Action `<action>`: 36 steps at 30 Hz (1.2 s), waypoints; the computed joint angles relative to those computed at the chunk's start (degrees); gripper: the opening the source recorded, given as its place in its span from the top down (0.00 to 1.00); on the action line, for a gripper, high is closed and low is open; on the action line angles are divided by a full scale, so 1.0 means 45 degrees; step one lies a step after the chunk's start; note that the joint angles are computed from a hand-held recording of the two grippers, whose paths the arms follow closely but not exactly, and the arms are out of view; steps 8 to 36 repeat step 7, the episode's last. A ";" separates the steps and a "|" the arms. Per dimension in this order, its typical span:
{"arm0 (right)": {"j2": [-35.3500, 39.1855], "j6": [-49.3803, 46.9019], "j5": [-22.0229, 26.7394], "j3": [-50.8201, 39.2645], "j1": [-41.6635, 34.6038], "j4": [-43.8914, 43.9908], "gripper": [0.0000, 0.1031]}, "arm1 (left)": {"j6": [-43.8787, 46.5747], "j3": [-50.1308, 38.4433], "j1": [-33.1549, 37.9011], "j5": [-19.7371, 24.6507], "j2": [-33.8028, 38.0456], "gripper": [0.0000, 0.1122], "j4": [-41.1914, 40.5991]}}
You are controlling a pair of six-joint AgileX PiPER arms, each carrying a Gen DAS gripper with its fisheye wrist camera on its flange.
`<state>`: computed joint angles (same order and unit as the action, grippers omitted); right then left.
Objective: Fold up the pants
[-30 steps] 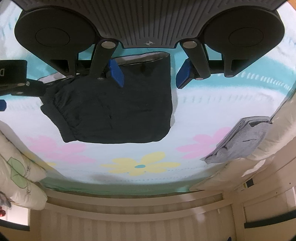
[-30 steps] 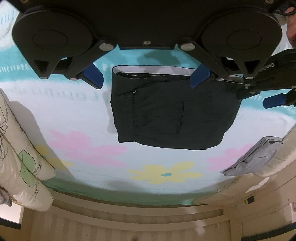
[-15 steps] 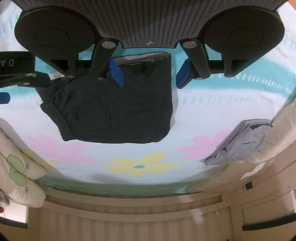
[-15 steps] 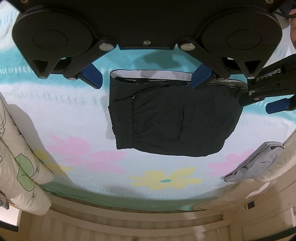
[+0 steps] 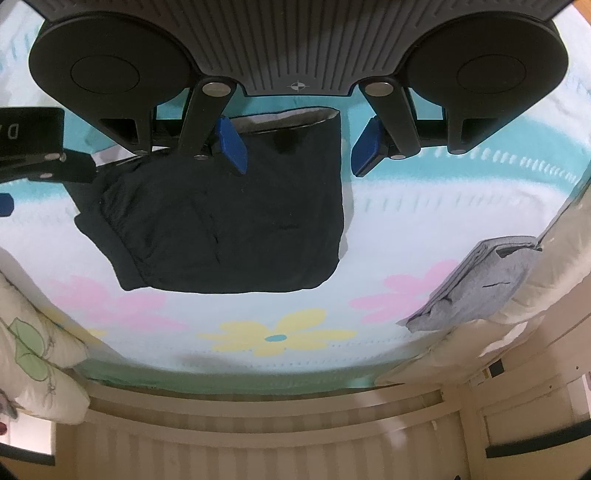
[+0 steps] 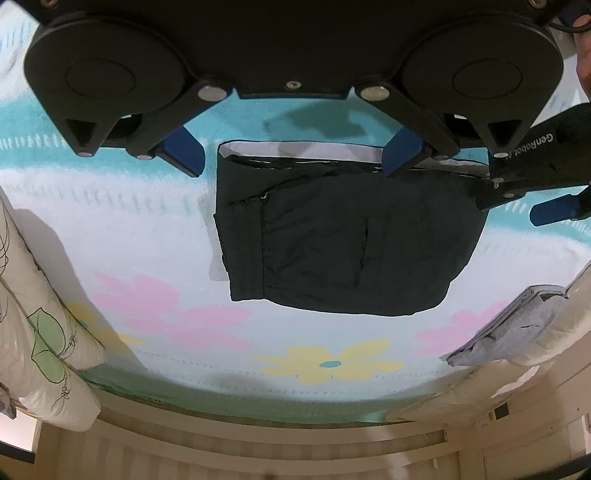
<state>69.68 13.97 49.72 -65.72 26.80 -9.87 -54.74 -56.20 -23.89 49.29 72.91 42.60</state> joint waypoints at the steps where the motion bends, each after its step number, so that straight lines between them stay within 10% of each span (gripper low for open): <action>1: -0.0002 -0.0009 0.0009 -0.0013 -0.0014 0.0018 0.01 | -0.0033 -0.0027 -0.0049 0.0041 0.0040 0.46 0.0033; 36: 0.0069 -0.0381 -0.0016 -0.0076 -0.0300 0.0289 0.01 | -0.0239 0.0061 -0.0281 0.0157 -0.0017 0.46 0.0418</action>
